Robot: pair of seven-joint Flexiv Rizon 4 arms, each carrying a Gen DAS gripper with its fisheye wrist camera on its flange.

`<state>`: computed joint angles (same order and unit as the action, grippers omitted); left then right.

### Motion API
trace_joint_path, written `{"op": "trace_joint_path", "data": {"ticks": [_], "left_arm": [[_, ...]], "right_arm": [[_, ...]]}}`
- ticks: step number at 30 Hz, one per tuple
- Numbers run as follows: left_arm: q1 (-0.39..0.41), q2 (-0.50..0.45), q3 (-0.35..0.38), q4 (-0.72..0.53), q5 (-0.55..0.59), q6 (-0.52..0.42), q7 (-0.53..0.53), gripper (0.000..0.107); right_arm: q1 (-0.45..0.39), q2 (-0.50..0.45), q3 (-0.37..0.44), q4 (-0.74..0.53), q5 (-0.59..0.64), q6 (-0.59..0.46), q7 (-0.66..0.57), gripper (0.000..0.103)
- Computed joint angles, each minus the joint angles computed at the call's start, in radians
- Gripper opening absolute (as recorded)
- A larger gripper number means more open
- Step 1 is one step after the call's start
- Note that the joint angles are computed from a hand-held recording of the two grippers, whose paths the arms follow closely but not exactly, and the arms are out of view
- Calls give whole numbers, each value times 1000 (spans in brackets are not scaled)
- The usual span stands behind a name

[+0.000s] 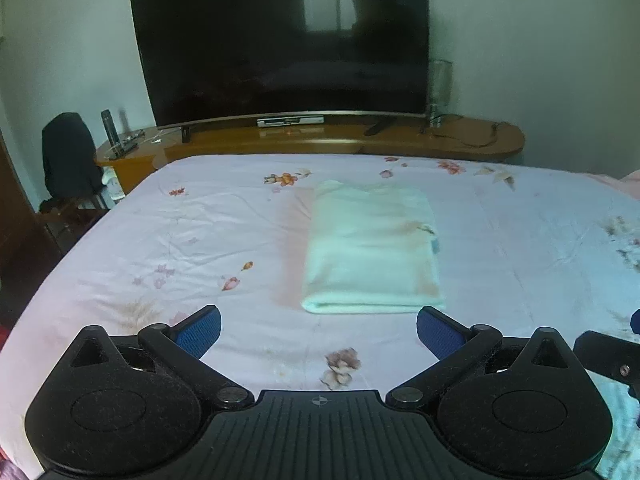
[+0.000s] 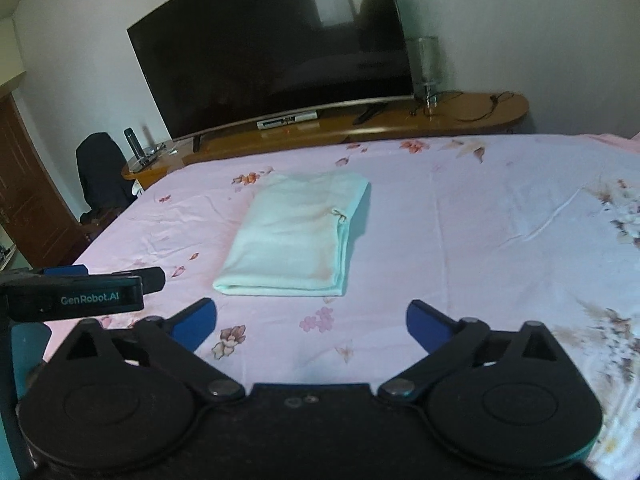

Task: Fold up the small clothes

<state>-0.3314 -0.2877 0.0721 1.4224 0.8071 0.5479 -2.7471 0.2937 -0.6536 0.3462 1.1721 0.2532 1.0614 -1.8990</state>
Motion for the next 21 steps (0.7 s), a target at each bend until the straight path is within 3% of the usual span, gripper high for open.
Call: {"op": "trace_joint_path", "data": {"ticks": [5,11,21], "left_arm": [[-12,52,-17,41,-5,13,-33,103],[-38,79,-41,52,54,-43,-113,103],[-32,90,-68,69,50,-43,-138,103]], "right_arm": [[17,75,-47,87,-42,35,77,103],[25,131,-52,189,-87,150,96,103],[2,135,-26,224,-123,214,145,103]]}}
